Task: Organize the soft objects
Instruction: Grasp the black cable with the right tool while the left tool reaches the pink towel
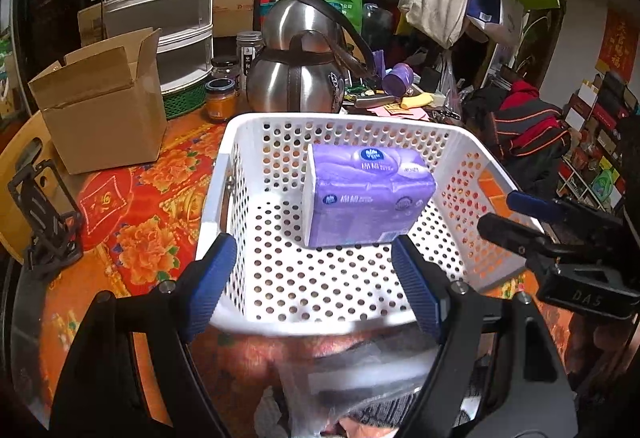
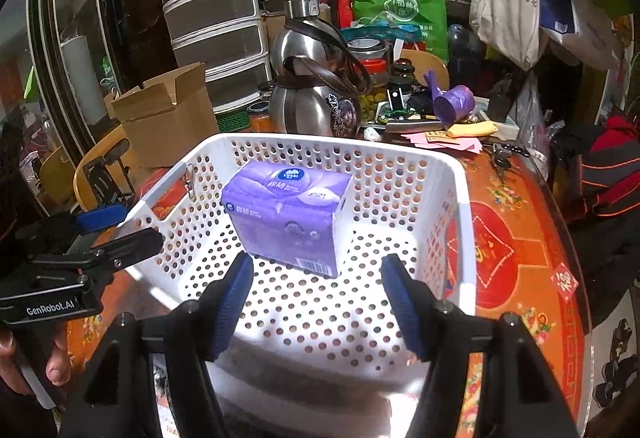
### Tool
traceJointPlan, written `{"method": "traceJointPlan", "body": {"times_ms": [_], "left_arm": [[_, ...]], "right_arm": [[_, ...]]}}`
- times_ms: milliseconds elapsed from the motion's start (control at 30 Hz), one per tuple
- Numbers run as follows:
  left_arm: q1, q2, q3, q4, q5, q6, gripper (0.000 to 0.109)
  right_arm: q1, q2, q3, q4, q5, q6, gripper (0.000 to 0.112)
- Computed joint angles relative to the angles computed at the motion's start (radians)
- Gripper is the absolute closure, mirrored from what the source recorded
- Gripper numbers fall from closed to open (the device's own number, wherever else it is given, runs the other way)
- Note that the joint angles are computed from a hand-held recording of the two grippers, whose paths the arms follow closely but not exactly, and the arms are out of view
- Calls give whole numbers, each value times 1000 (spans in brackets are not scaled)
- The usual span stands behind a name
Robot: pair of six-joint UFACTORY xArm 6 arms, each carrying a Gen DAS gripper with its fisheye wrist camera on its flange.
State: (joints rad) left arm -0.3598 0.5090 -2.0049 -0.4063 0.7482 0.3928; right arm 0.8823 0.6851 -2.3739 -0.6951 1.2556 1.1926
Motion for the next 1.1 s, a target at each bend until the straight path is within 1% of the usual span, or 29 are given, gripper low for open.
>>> {"method": "traceJointPlan", "body": {"times_ms": [100, 167, 300, 367, 433, 533, 567, 667, 700, 767, 900, 967, 1033, 1100], "left_arm": [[5, -98, 153, -38, -64, 57, 31], [11, -160, 244, -35, -102, 67, 31], [25, -249, 362, -107, -134, 126, 31], [29, -299, 430, -137, -152, 166, 31], [37, -375, 538, -176, -188, 225, 31], [56, -487, 709, -248, -239, 320, 31], [62, -514, 754, -253, -251, 329, 31], [87, -602, 903, -318, -283, 399, 31], [92, -633, 957, -338, -303, 425, 31], [99, -693, 1058, -377, -339, 483, 31], [112, -775, 1201, -421, -358, 564, 31], [117, -796, 1241, -436, -369, 576, 31], [132, -808, 1264, -476, -352, 606, 31], [138, -813, 1283, -477, -352, 603, 31]], "right_arm": [[30, -90, 148, -55, -28, 72, 46], [58, -144, 232, -100, -25, 120, 46], [99, -236, 369, -145, -10, 213, 46], [127, -311, 481, -167, -18, 292, 46], [170, -363, 563, -201, 5, 357, 46], [257, -410, 659, -228, 90, 455, 42], [277, -420, 686, -226, 100, 485, 42], [326, -448, 776, -203, 80, 573, 42], [341, -451, 799, -198, 76, 609, 42], [355, -443, 813, -186, 65, 632, 42], [367, -396, 784, -162, 66, 619, 42], [362, -381, 777, -153, 42, 612, 42], [356, -371, 771, -145, 31, 602, 43], [349, -356, 758, -129, 32, 586, 46]]}}
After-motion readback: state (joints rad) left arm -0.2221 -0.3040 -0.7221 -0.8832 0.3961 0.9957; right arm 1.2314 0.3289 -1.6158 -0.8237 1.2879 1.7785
